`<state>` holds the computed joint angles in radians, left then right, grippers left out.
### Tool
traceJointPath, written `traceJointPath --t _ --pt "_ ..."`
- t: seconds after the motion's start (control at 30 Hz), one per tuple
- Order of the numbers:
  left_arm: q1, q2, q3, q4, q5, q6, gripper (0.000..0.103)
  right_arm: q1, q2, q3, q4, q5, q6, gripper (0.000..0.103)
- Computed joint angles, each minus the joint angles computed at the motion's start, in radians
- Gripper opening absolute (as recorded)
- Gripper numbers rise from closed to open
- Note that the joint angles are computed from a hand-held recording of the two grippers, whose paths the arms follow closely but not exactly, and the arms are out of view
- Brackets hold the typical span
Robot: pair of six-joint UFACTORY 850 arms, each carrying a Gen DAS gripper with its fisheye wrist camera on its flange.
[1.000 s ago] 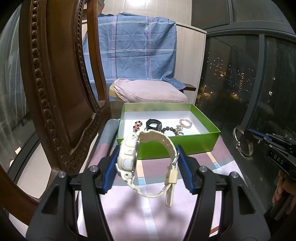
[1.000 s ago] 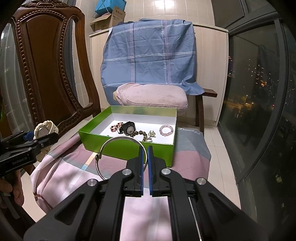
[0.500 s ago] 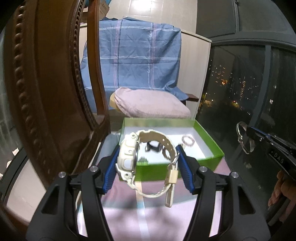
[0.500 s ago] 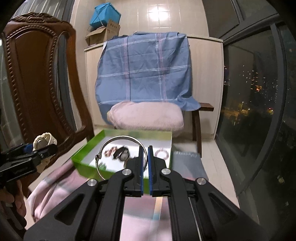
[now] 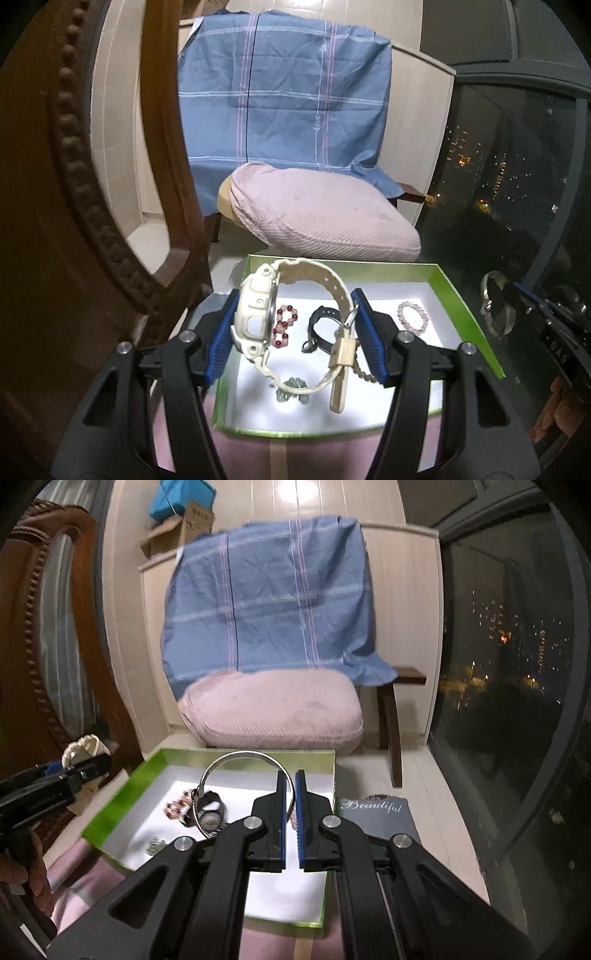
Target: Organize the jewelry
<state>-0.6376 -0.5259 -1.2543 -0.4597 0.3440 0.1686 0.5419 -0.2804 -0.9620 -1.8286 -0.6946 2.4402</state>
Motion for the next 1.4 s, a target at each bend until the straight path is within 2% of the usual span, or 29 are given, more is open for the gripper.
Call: traceJointPath --t 0.27,0.4,0.43,0.47,0.5,0.53,0.6,0.7,0.77,0.83,0.97,1.2,1.4 --pt "0.006 -0.083 -0.097 -0.047 -0.07 0.039 0.059 -0.048 -0.071 -0.053 0.011 0.067 -0.013 0.005" --pt "0.008 -0.098 -0.114 -0.087 -0.08 0.078 0.061 -0.053 -0.086 -0.065 0.037 0.076 -0.039 0.005" --pt "0.008 -0.097 -0.112 -0.097 -0.075 0.087 0.064 -0.053 -0.086 -0.067 0.049 0.076 -0.053 0.008" --pt "0.008 -0.09 -0.102 -0.078 -0.064 0.072 0.075 -0.049 -0.086 -0.068 0.062 0.069 -0.067 0.014" --pt "0.006 -0.085 -0.096 -0.082 -0.056 0.081 0.084 -0.048 -0.086 -0.07 0.069 0.064 -0.077 0.038" --pt "0.002 -0.075 -0.084 -0.093 -0.036 0.097 0.098 -0.045 -0.084 -0.07 0.072 0.052 -0.08 0.063" --pt "-0.005 -0.053 -0.059 -0.112 0.002 0.128 0.099 -0.017 -0.068 -0.05 0.063 -0.041 -0.046 0.07" --pt "-0.01 0.001 -0.012 -0.107 0.022 0.131 0.099 -0.005 -0.029 -0.036 0.078 -0.043 -0.066 0.071" --pt "-0.017 0.054 0.043 -0.098 0.06 0.125 0.099 0.013 0.002 -0.019 0.092 -0.073 -0.071 0.078" --pt "-0.028 0.115 0.108 -0.094 0.095 0.134 0.099 0.04 0.034 -0.001 0.12 -0.11 -0.086 0.092" --pt "-0.051 0.228 0.235 -0.121 0.134 0.182 0.099 0.099 0.094 0.036 0.17 -0.146 -0.119 0.096" --pt "-0.091 0.367 0.423 -0.136 0.176 0.142 0.099 0.233 0.15 0.077 0.286 -0.208 -0.163 0.1" --pt "-0.122 0.406 0.503 -0.192 0.139 0.163 0.099 0.335 0.158 0.11 0.342 -0.246 -0.118 0.1"
